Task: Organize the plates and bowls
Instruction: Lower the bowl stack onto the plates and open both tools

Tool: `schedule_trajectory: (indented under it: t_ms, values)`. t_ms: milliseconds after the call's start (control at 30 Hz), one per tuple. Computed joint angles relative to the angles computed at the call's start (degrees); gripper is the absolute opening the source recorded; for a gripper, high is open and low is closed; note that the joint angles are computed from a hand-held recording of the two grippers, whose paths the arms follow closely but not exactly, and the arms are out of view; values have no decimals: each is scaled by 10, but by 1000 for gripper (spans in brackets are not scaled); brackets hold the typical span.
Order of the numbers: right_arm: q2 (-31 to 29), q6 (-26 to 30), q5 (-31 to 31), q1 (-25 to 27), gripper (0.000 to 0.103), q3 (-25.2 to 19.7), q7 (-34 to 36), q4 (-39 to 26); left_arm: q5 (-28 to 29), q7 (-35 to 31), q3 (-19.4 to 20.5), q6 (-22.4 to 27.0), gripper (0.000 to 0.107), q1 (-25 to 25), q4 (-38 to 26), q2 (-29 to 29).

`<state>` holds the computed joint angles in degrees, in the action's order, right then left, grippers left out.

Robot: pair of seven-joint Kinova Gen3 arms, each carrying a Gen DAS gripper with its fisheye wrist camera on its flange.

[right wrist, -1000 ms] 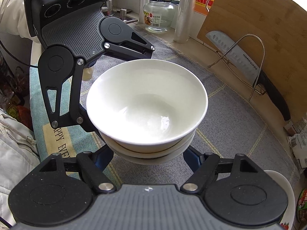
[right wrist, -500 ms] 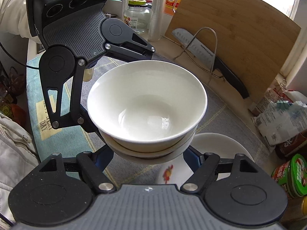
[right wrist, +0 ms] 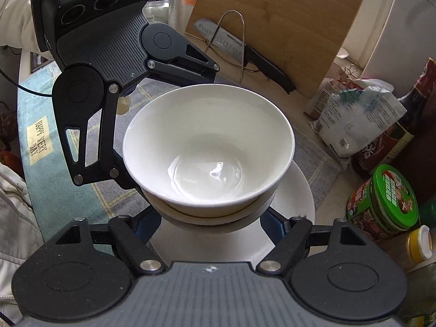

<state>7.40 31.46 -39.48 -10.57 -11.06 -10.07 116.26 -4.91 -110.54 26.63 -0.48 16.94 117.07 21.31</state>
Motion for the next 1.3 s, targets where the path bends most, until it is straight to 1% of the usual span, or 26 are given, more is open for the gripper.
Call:
schedule_trajectory:
  t_ms: [67,200,300,467,600,633,667,700,767,800,833,900,967,1000,1100,1133,1200,1233,1300]
  values:
    - [9,0,-2,5,83,2,6,-4,0,0,-11,6,91,10,-11,8]
    - [25,4,-3,15,83,-2,7,-11,6,-1,-19,20,91,17,-26,19]
    - [29,5,-11,25,83,-8,19,-12,12,-4,-11,20,91,8,-28,23]
    - [30,8,-7,28,82,-9,15,-17,20,-5,-15,22,91,12,-34,24]
    - [26,8,-19,33,83,-12,27,-12,28,-1,-12,20,91,8,-32,24]
    - [27,11,-24,35,83,-12,29,-13,30,1,-12,18,92,8,-30,24]
    - [28,22,-32,39,88,-11,32,-15,32,4,-11,14,92,7,-26,23]
    - [28,31,-43,45,91,-11,40,-16,32,7,-20,0,93,15,-19,20]
    - [25,28,-57,46,100,-10,51,-11,30,12,-63,-20,97,55,-7,10]
    - [22,19,-59,43,101,-9,54,-6,34,12,-84,-25,98,76,-3,6]
    - [21,14,-62,42,102,-8,56,-3,48,4,-97,-30,99,89,2,2]
    - [20,13,-64,40,103,-4,54,-2,95,-25,-121,-44,99,113,15,-6]
    - [17,5,-70,40,103,-3,57,4,142,-44,-146,-72,99,139,36,-16]
    - [16,4,-69,39,103,-2,55,5,165,-50,-157,-92,99,153,49,-21]
    - [10,-9,-64,31,103,0,39,14,235,-45,-226,-162,101,231,93,-44]
    - [7,-17,-60,34,103,-7,28,18,258,-44,-248,-185,102,257,106,-50]
    - [-2,-38,-39,30,103,-16,-15,27,305,-47,-289,-232,102,310,132,-62]
    - [-8,-48,-29,17,103,-10,-38,32,328,-51,-309,-255,102,337,145,-69]
    - [-23,-67,-13,-33,103,26,-85,45,375,-61,-342,-302,102,390,167,-76]
